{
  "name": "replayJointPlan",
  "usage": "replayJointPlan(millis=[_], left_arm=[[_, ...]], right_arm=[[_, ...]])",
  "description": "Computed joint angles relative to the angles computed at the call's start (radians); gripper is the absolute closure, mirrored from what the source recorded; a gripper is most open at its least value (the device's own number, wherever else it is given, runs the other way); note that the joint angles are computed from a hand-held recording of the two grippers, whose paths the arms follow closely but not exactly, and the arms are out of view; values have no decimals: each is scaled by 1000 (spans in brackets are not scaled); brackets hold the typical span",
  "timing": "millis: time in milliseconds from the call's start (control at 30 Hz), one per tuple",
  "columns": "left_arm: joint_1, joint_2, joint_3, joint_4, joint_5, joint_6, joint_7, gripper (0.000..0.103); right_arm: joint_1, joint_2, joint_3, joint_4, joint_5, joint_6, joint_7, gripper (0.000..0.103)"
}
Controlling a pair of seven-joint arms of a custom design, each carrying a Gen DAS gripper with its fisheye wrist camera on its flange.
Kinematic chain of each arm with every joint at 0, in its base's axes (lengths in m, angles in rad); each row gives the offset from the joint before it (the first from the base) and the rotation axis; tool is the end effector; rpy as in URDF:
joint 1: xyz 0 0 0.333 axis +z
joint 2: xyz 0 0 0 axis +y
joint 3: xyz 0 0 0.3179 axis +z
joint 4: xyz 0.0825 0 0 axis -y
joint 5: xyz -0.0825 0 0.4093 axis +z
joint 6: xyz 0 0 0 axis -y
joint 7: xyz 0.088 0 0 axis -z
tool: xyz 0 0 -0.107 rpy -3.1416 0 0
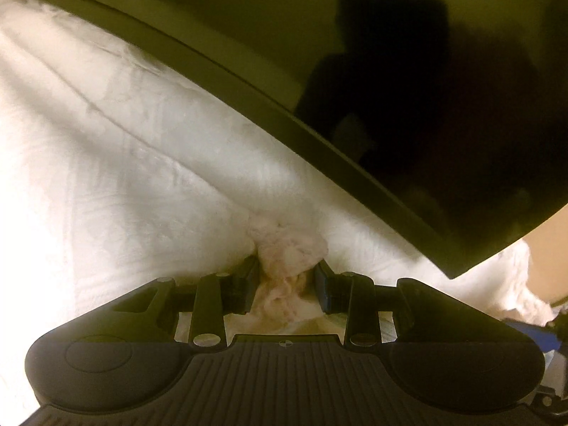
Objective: Organize soft objects
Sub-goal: 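Grasp the crumpled pink tissue with the left tool while the right tool grasps the beige round case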
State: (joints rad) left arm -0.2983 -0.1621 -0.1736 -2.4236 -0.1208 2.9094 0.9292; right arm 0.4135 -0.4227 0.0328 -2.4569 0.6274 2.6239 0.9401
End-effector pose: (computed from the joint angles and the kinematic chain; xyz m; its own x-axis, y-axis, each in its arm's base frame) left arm 0.4773 -0.2370 0.4292 0.1454 -0.9001 0.4107 -0.8323 -0.3357 -0.4411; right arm 0.4372 0.1949 0.5037 0.6224 -0.7638 -0.1706 -0.6605 -0.3956 -0.6381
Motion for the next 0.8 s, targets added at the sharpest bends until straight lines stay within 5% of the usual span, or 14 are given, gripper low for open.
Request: replayJointPlan(millis=[233, 367, 533, 633, 667, 800], left_arm=[[-2, 5, -3, -18, 0, 24, 29, 83], [-53, -60, 41, -112, -62, 104, 109, 88], [-138, -162, 121, -234, -102, 197, 156, 89], [-127, -230, 113, -296, -53, 221, 120, 89], [-119, -258, 106, -316, -35, 221, 106, 89], [-102, -347, 83, -367, 34, 184, 63, 89]], right_arm=[[-14, 105, 16, 93, -36, -61, 60, 49], [-22, 173, 33, 144, -58, -90, 70, 42], [-29, 196, 18, 175, 26, -128, 53, 48], [-32, 171, 5, 161, 79, -143, 30, 77], [-38, 156, -5, 159, 98, -172, 40, 99], [-64, 112, -22, 152, 136, -255, 71, 102]])
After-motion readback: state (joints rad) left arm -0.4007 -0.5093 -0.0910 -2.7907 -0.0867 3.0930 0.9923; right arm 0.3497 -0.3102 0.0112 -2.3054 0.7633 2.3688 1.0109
